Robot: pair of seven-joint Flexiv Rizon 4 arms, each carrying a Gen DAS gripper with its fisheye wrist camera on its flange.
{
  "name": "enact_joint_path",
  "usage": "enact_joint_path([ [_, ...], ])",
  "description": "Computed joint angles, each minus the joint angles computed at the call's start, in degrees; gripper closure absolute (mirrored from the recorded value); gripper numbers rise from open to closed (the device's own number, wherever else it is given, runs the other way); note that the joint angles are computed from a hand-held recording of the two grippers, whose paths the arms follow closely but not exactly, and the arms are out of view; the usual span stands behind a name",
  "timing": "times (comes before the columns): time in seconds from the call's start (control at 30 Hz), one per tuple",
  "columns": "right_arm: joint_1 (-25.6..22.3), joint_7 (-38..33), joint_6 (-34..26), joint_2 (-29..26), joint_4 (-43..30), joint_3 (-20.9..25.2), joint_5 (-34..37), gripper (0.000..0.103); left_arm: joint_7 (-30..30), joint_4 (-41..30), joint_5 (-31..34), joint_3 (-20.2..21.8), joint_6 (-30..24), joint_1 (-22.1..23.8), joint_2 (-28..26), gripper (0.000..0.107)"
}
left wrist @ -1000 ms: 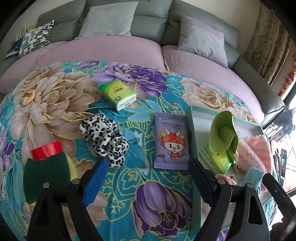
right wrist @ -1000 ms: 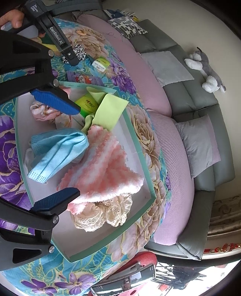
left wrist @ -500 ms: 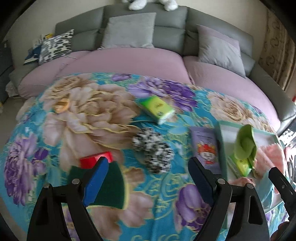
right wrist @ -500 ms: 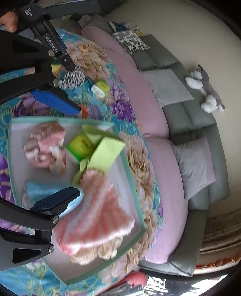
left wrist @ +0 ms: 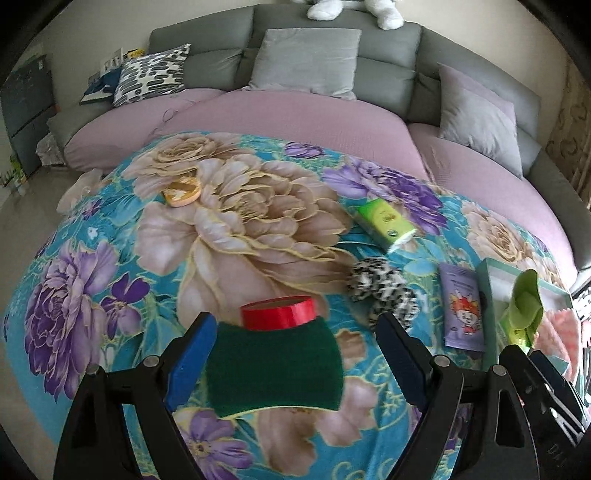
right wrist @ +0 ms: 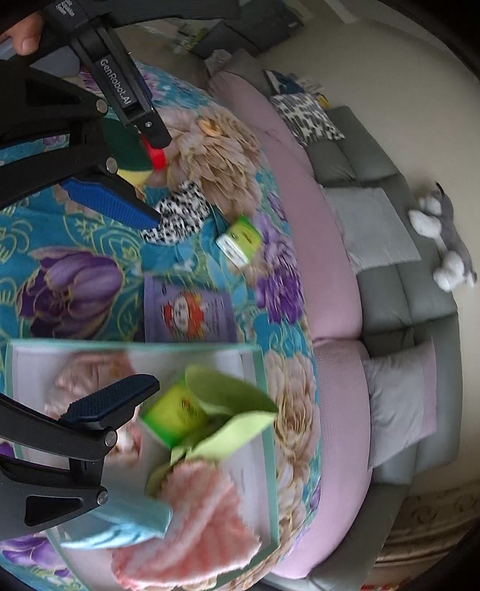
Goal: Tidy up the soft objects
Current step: 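Move both open tools toward the green sponge and leopard scrunchie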
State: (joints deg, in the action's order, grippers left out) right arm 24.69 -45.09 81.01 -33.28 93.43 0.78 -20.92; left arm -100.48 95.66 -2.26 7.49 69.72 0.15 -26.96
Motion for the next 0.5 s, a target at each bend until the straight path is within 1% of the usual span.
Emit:
enact_joint_path([
  [0.2,0.56,-1.75,-1.95,-1.63,-2.42,1.27,-0.30,0.019,-2.21,0.87,0.49,1.57,-1.36,0.82,0.29,0.018],
  [0.27,1.14,-1.77,-2.75,-2.03,-3.09,1.06,-0.46,0.019,-2.74,1.20,0.61,1.81,-1.91,1.28,0.43,0.018],
  [0.5,0.93,-4.04,-4.32,-3.26,-4.84,2.80,0.52,0.019,-2.69,2.49,-0.78,0.88,-2.24,3.51,0.80,0.018],
])
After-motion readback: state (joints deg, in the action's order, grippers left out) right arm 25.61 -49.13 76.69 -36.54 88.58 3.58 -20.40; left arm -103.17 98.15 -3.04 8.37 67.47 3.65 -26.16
